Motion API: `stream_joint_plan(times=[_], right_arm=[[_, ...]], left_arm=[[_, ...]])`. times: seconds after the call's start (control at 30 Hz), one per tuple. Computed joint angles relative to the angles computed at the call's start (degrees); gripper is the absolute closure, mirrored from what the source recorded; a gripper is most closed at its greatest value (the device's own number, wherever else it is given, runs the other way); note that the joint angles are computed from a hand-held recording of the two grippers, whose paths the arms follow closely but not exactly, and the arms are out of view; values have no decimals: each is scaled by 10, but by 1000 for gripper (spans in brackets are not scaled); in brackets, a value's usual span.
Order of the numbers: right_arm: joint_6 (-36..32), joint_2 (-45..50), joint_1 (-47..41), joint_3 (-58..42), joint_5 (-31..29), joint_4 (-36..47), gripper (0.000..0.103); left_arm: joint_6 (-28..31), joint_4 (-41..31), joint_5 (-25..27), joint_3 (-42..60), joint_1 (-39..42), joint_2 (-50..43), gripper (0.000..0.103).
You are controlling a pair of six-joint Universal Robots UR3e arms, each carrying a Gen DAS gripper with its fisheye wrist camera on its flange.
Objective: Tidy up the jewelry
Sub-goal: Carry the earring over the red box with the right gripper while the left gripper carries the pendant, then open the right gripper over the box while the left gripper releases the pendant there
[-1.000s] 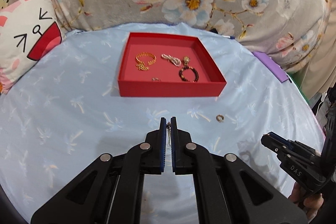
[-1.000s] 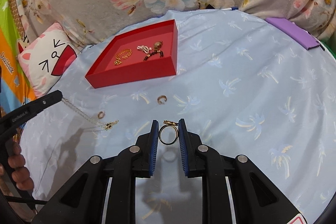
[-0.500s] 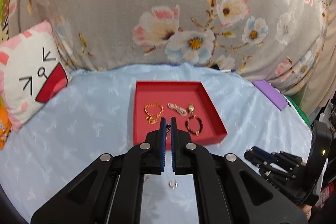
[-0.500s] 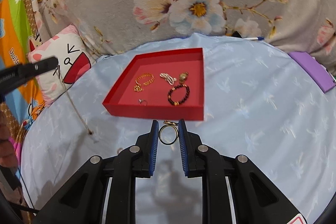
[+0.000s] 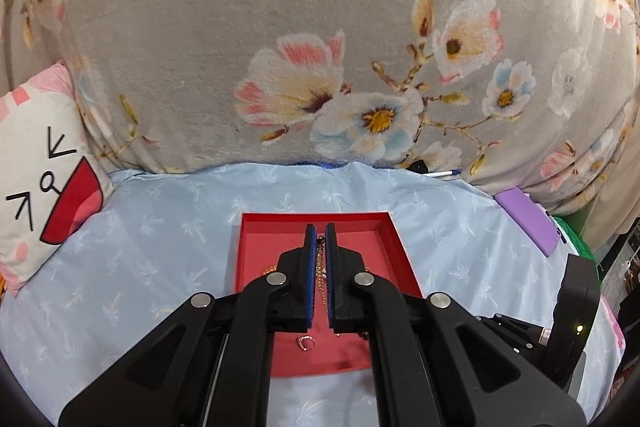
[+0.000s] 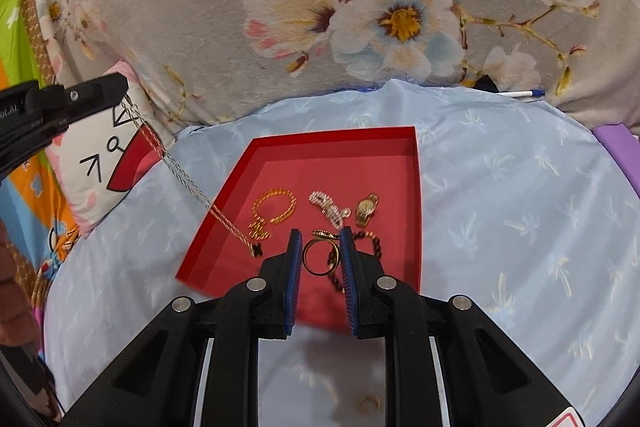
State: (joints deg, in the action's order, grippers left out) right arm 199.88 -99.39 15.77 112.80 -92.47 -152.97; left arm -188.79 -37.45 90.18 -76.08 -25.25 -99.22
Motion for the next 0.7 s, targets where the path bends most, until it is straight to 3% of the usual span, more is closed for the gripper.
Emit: stream_joint_plan(times=[0.23, 0.37, 0.7], right_arm=[[-28, 73, -67, -37, 47, -14, 85], [-35, 113, -73, -51, 44, -22, 85], [-40, 212, -73, -146, 44, -1, 85]], left_arm=[[11, -21, 13, 109, -18, -128, 100], [10, -28, 15, 147, -18, -178, 100], [-4, -19, 21, 156, -4, -214, 99]])
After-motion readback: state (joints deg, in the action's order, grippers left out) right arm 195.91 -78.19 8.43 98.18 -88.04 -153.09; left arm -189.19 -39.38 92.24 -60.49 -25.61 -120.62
